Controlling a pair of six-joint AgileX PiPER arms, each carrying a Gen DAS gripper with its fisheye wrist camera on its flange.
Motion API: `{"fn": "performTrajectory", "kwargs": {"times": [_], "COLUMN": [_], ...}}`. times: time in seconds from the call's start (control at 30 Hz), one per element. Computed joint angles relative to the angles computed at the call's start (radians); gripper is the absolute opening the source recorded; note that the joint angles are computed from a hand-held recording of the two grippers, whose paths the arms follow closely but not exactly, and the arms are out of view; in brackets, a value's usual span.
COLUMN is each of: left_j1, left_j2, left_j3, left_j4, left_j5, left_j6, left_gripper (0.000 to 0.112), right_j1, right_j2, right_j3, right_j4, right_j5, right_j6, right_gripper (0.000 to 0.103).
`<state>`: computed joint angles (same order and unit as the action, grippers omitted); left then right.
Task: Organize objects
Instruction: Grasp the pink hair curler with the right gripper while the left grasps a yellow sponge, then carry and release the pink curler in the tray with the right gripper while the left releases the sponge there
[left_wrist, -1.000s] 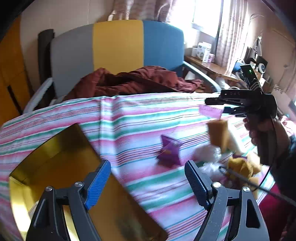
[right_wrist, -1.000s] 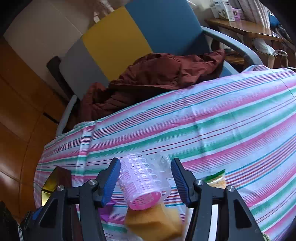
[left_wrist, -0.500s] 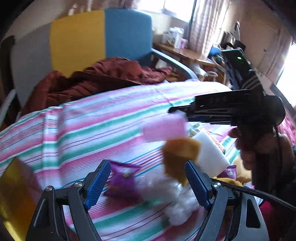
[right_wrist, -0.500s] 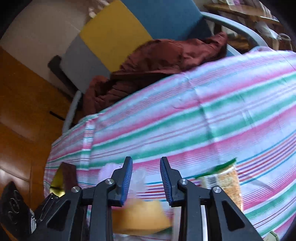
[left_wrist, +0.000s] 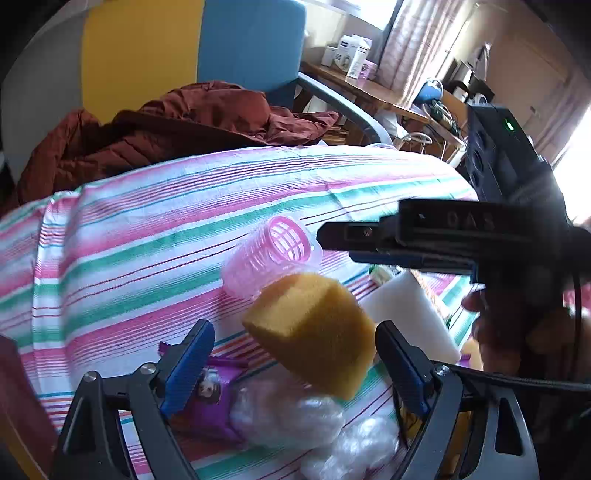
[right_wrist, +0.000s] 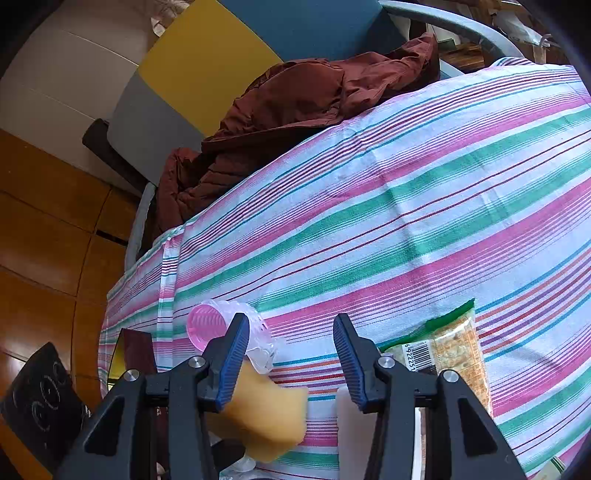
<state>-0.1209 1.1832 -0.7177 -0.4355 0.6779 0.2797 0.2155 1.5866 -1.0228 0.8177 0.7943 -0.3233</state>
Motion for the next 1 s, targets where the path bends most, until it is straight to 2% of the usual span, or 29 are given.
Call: {"fn": "performTrajectory", "kwargs": {"times": [0.17, 0.2, 0.23, 0.27, 0.3, 0.43, 0.57, 0.7, 0.73, 0.77, 0.8, 0.83, 1.0], "left_j1": [-0.007, 0.004, 0.021, 0.038, 0.048, 0.007, -0.017, -0.047, -0.056, -0.063, -0.068, -0.067, -0.044], "left_j2": [0.081, 0.096, 0.108, 0.110, 0.112, 0.070, 0.036, 0.013, 0.006, -0.001, -0.008, -0.016, -0.105], "left_j3": [-0.001, 0.002, 0.006, 0.010, 0.006, 0.034, 0.059, 0.073, 0.075, 0.078, 0.080, 0.083, 0.092], "left_j4": [-0.067, -0.116, -0.184, -0.249, -0.290, -0.269, -0.253, -0.221, -0.212, -0.202, -0.194, -0.198, -0.216], "left_j5": [-0.041, -0.040, -0.029, -0.008, 0.018, -0.015, -0.037, -0.056, -0.059, -0.062, -0.064, -0.060, -0.004], "left_j6": [0.023, 0.066, 0.131, 0.201, 0.249, 0.262, 0.266, 0.247, 0.238, 0.227, 0.218, 0.220, 0.208], "left_gripper": [0.093, 0.090, 0.084, 0.065, 0.057, 0.053, 0.052, 0.052, 0.052, 0.051, 0.050, 0.050, 0.049], "right_j1": [-0.003, -0.002, -0.004, -0.005, -0.008, -0.010, 0.013, 0.060, 0.075, 0.101, 0.117, 0.119, 0.008], "right_j2": [-0.010, -0.011, -0.010, -0.009, -0.007, 0.004, 0.011, 0.022, 0.021, 0.015, 0.012, 0.007, -0.004], "right_j3": [0.005, 0.006, 0.006, 0.007, 0.007, 0.006, -0.007, -0.029, -0.033, -0.039, -0.043, -0.042, -0.010], "right_j4": [0.015, 0.017, 0.028, 0.045, 0.065, 0.127, 0.124, 0.048, 0.011, -0.048, -0.093, -0.114, -0.062], "right_j5": [-0.008, -0.010, -0.009, -0.006, 0.000, 0.030, 0.042, 0.034, 0.028, 0.007, -0.009, -0.022, -0.034], "right_j6": [-0.016, -0.016, -0.026, -0.042, -0.065, -0.124, -0.138, -0.097, -0.081, -0.047, -0.016, 0.008, -0.006], "right_gripper": [0.051, 0.053, 0.057, 0.061, 0.063, 0.077, 0.079, 0.079, 0.072, 0.050, 0.039, 0.035, 0.035]}}
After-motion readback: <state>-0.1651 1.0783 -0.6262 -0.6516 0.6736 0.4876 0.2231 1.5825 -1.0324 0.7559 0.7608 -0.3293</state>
